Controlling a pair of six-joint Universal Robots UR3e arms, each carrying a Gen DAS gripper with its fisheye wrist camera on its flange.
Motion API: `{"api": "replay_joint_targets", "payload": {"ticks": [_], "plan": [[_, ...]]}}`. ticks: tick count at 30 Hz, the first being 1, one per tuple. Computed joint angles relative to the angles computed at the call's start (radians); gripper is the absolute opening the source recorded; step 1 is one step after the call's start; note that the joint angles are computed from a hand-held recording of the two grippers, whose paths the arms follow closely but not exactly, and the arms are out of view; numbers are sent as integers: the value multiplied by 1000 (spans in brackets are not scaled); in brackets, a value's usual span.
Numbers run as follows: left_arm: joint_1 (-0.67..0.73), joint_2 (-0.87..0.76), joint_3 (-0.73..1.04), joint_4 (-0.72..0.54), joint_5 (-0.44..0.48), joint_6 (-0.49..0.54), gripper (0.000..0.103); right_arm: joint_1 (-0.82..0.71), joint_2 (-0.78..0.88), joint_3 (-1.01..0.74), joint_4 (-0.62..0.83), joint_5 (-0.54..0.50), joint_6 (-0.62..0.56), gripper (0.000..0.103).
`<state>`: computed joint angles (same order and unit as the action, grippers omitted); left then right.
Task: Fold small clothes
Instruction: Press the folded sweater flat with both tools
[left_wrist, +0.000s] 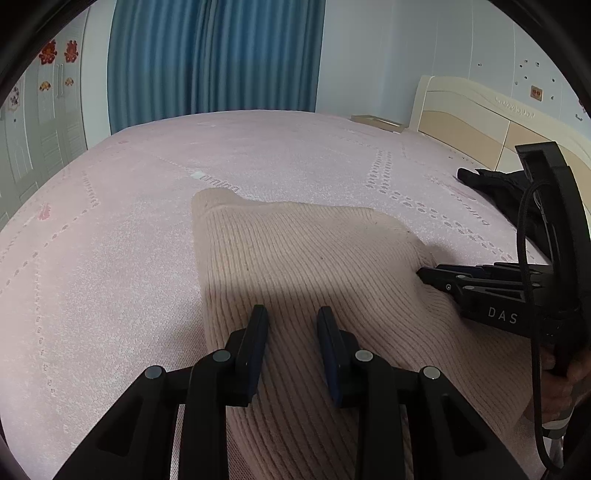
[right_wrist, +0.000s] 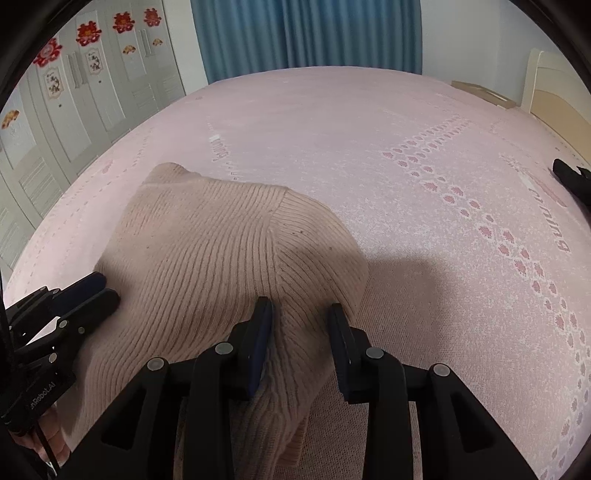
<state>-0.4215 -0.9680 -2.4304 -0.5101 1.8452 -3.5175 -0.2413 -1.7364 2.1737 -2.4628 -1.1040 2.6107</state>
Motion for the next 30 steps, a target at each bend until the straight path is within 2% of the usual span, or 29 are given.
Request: {"api": "replay_joint_targets", "payload": {"ticks": [13, 17, 19, 22, 24, 27, 30], "plan": [[2, 34, -4, -33, -24, -10, 27, -4, 4, -8, 18, 0, -18, 30], [23, 80, 11, -101, -57, 8, 27, -16, 6, -24, 58, 15, -24, 30], [80, 129, 29, -167, -120, 60, 27, -54, 6, -52, 138, 64, -47, 31], [316, 277, 34, -321, -349, 189, 27, -134, 47, -161, 348, 172, -121, 33], [431, 317, 32, -368, -454, 248, 27, -164, 64, -191, 367, 209, -102, 33], [439, 236, 28, -287, -443, 269, 27, -144, 106, -217, 318, 206, -75, 33], [440, 132, 37, -201, -412, 272, 28, -82, 150, -221, 231, 157, -62, 33]]}}
